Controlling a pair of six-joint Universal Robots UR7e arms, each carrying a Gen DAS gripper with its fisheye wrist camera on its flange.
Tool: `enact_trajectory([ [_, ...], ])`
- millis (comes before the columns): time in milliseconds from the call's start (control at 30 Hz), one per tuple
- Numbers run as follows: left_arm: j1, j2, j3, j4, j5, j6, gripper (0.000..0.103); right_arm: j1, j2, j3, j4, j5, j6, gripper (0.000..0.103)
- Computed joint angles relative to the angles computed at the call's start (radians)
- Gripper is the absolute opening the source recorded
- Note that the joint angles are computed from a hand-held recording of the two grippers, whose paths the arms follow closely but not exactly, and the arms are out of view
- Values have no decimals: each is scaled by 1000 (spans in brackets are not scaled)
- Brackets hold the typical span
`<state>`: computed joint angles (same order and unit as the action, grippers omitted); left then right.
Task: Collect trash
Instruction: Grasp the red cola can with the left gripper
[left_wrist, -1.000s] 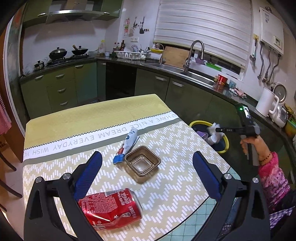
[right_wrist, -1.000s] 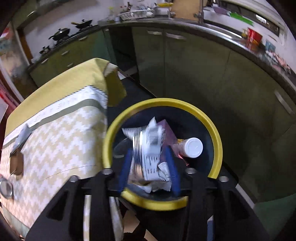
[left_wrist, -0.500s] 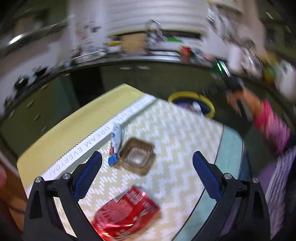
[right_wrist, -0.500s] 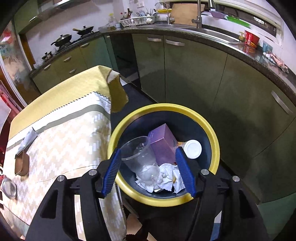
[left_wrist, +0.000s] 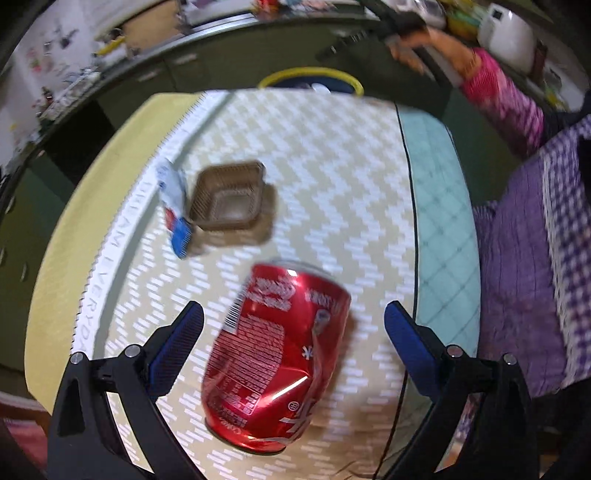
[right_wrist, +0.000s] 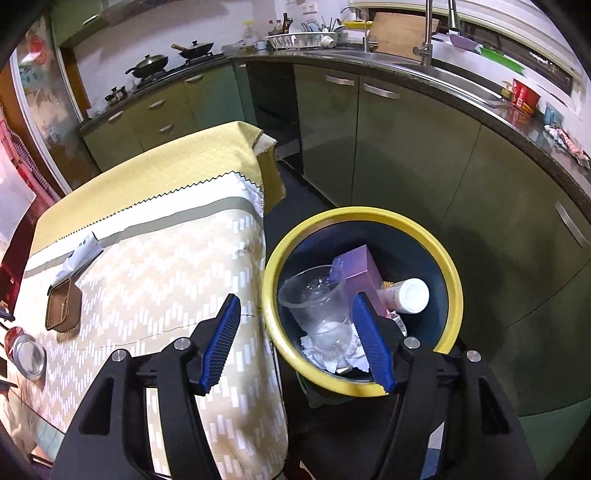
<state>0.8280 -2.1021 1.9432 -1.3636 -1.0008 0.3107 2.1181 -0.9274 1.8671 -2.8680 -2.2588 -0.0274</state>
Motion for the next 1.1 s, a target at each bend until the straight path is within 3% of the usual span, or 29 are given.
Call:
enact_trajectory([
  [233,88,52,-26,13,-50,60,93,7,3,0,24,-10,14,63],
  [300,123,70,-40,8,-74,68,90,9,5,0,27,-10,16,63],
  [367,135,77,-44,12,-71,61,75,10,6,2,29,-8,18,63],
  [533,141,73,-37,0,-71,45,74,12,8,5,32,2,17,62],
  [700,120,42,-3,-41,-48,-30,73,13,3,16,26,15,8,63],
  [867,49,-7,41,-16,39,-150,73,13,-9,34,19,25,-2,63],
  [1100,-52,-38,50,32,92,-281,72,15,-20,50,3,31,-8,62],
])
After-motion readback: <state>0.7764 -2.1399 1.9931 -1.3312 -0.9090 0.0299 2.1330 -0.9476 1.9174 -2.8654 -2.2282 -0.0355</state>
